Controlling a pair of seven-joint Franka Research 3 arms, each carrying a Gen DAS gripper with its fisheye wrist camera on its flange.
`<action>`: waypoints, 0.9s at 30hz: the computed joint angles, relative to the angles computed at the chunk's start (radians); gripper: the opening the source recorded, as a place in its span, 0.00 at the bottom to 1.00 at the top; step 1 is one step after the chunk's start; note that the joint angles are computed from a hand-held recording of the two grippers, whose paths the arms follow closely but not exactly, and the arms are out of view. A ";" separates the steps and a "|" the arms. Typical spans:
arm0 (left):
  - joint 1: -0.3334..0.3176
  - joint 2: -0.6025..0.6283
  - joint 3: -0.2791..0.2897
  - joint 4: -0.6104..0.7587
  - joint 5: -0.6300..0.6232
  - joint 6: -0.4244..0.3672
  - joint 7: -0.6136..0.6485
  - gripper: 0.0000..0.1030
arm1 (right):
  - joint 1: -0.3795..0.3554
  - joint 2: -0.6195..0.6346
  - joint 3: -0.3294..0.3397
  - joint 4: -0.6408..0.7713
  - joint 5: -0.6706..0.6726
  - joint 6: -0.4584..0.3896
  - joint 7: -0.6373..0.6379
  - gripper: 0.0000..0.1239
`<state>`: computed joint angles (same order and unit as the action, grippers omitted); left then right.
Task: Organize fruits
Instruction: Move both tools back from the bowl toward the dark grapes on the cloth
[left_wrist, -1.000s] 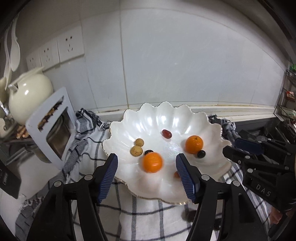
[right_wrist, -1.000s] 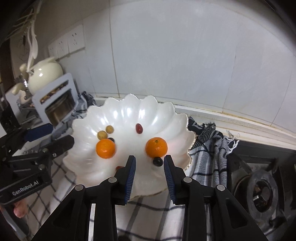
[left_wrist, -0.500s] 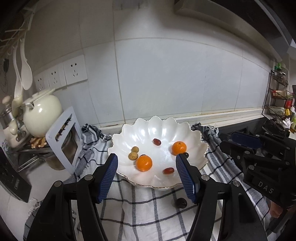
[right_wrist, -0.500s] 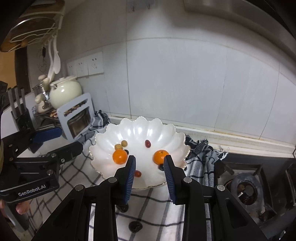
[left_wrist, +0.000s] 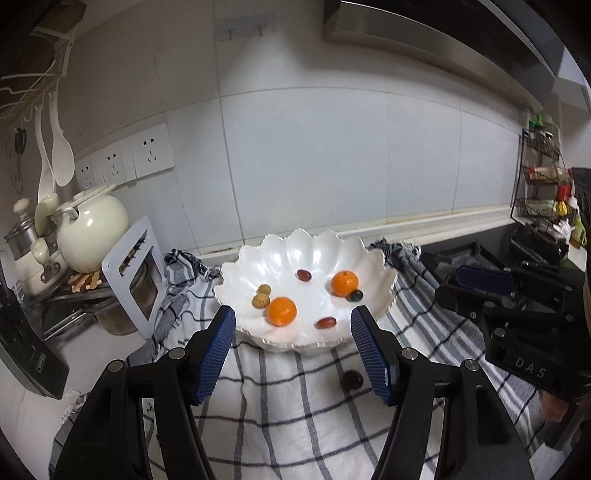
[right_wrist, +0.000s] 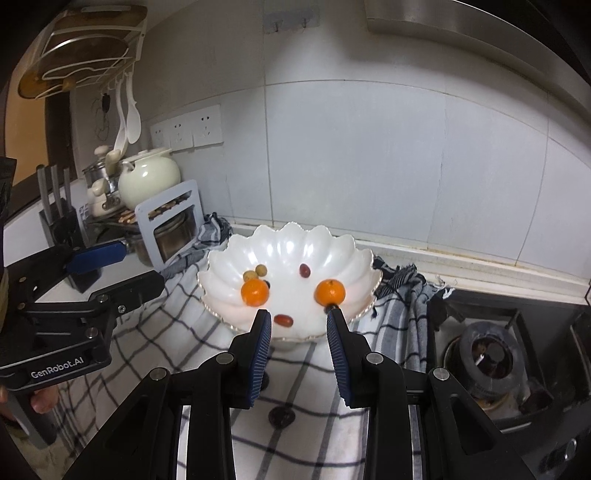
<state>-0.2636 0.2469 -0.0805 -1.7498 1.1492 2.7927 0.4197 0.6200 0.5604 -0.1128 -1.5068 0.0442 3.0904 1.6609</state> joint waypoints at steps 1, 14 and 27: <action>0.001 -0.003 -0.002 -0.011 -0.004 0.003 0.005 0.63 | 0.008 -0.006 -0.008 -0.014 -0.004 0.004 0.002 0.27; 0.007 0.014 -0.006 -0.080 -0.044 0.067 0.079 0.62 | -0.003 -0.031 0.032 -0.116 0.015 0.015 -0.041 0.27; 0.012 0.134 0.003 -0.051 -0.245 0.148 0.384 0.58 | -0.001 0.028 0.038 -0.095 0.008 -0.042 -0.035 0.32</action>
<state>-0.2517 0.3813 -0.0771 -1.8010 0.9043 2.9406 0.8032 0.6185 0.5887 -0.0743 -1.6014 0.0518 3.0481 1.6255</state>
